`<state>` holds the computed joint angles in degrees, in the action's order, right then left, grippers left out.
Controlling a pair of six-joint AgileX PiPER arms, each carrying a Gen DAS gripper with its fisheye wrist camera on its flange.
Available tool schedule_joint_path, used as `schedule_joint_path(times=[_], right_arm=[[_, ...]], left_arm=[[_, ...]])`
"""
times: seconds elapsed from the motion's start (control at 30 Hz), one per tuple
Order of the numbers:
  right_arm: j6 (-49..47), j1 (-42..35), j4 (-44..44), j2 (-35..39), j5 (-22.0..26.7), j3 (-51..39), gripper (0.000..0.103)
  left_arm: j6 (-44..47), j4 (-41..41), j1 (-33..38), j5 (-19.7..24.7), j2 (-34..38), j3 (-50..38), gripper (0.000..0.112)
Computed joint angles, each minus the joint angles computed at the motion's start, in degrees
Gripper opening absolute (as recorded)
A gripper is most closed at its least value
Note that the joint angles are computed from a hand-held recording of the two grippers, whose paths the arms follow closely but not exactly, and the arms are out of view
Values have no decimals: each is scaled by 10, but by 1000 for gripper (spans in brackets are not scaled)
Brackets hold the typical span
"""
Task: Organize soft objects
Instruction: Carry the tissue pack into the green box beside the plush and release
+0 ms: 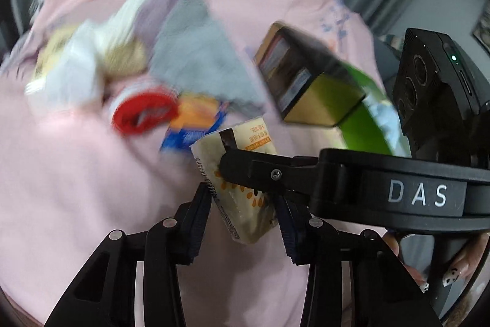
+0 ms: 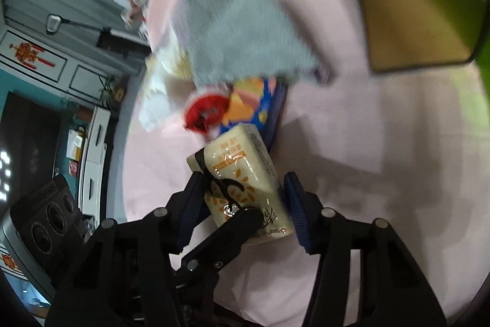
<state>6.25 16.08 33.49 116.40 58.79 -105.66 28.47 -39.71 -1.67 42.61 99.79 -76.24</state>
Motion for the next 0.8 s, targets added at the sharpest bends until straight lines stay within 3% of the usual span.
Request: schedule_joint_path(times=[0.2, 0.43, 0.67, 0.8], right_arm=[[-54, -61, 46, -97, -75, 79, 52], [-106, -167, 107, -182, -148, 178, 47], [-74, -237, 109, -210, -199, 233, 42], [-13, -255, 65, -220, -217, 250, 40]], left_arm=[[7, 18, -69, -41, -18, -58, 43], [-23, 59, -165, -35, 62, -212, 43], [-51, 74, -224, 43, 188, -403, 43], [-70, 75, -245, 99, 257, -508, 43]])
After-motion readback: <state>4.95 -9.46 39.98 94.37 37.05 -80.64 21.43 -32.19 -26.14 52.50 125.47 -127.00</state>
